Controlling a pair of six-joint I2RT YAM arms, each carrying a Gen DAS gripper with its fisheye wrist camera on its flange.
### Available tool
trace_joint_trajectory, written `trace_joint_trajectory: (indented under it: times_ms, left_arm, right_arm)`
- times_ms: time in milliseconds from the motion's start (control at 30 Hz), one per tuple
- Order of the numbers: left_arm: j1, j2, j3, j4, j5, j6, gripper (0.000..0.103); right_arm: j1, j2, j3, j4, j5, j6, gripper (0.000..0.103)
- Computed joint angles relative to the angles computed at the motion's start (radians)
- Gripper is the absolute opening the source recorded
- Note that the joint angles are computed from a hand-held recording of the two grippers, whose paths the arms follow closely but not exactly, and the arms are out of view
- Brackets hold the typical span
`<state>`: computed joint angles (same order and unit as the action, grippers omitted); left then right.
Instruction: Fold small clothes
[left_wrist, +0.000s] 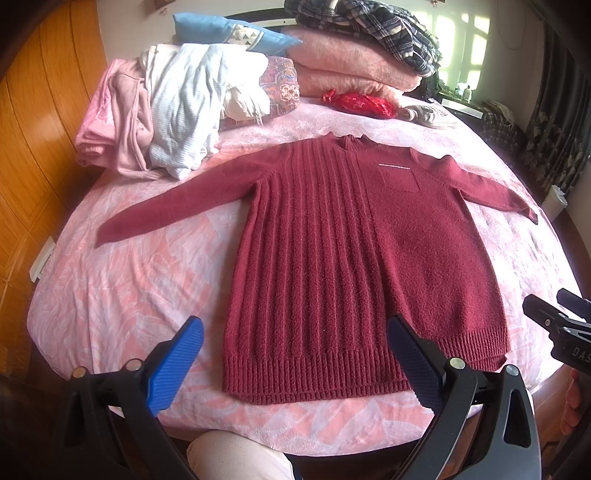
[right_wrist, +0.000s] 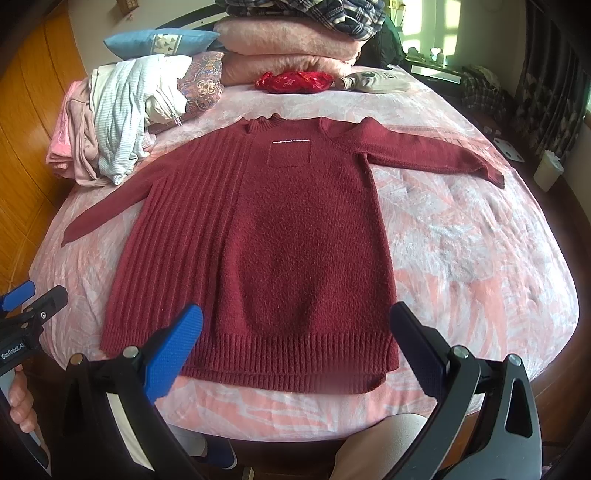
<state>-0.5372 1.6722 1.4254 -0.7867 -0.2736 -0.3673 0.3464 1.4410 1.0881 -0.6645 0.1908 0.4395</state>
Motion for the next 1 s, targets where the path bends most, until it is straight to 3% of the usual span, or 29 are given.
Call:
trace_joint_trajectory:
  times_ms: [1000]
  left_arm:
    - [0.007,0.023,0.001,0.016,0.002,0.014,0.099]
  right_arm:
    - [-0.027,0.038,0.004,0.030,-0.026,-0.015,0.100]
